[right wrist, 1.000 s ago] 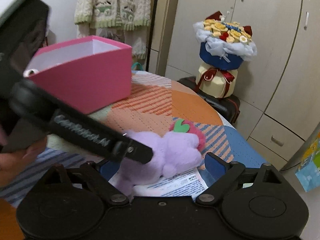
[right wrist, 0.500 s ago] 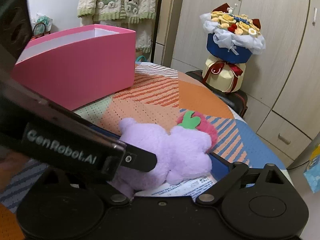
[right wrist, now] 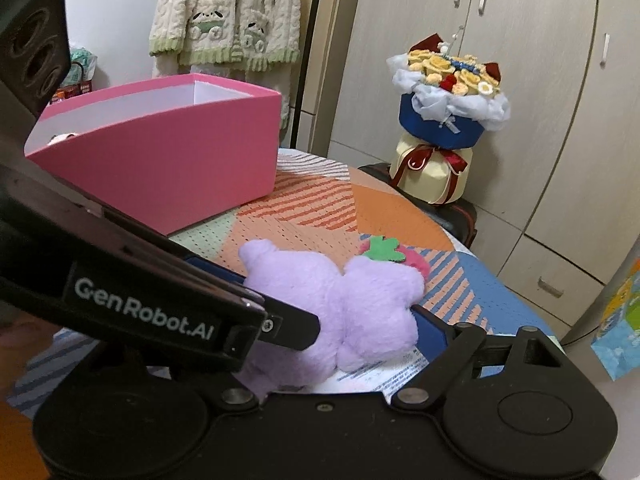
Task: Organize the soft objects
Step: 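Lower the left gripper onto the purple plush toy and close on it, then lift the purple plush toy with the left gripper and carry it over the pink box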
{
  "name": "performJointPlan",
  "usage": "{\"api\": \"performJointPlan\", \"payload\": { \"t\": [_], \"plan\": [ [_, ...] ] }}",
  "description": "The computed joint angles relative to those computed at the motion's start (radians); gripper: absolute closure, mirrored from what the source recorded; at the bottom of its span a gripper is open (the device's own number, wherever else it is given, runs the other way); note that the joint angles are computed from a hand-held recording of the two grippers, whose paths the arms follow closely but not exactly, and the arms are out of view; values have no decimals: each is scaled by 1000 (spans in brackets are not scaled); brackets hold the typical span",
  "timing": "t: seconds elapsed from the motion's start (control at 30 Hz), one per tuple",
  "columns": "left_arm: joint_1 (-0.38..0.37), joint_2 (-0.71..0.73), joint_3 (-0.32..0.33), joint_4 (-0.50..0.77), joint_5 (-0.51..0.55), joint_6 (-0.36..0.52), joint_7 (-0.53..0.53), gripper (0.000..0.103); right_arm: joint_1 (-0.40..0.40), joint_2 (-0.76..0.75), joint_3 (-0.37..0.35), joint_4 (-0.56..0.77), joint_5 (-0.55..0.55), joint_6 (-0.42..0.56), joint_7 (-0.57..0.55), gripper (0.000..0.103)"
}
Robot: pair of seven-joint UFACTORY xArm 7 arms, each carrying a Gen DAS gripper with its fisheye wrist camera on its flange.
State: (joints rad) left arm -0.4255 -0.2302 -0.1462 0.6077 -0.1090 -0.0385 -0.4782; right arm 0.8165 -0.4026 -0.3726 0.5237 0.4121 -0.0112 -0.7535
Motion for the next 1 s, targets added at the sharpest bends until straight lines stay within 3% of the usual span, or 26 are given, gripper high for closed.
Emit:
{"api": "performJointPlan", "payload": {
  "t": [0.13,0.5,0.73,1.0],
  "plan": [
    [-50,-51,37,-31,-21,4,29,62,-127,-49,136,-37,-43,11,81,12],
    [-91,-232,59,-119,-33,51,63,61,-244,-193,289,-123,-191,-12,257,11],
    [-94,-368,51,-156,-35,206,93,61,-306,-303,392,-173,-265,57,396,10],
    [-138,-521,80,-210,-102,387,170,61,-299,-459,469,-243,-280,196,588,10]
  ]
}}
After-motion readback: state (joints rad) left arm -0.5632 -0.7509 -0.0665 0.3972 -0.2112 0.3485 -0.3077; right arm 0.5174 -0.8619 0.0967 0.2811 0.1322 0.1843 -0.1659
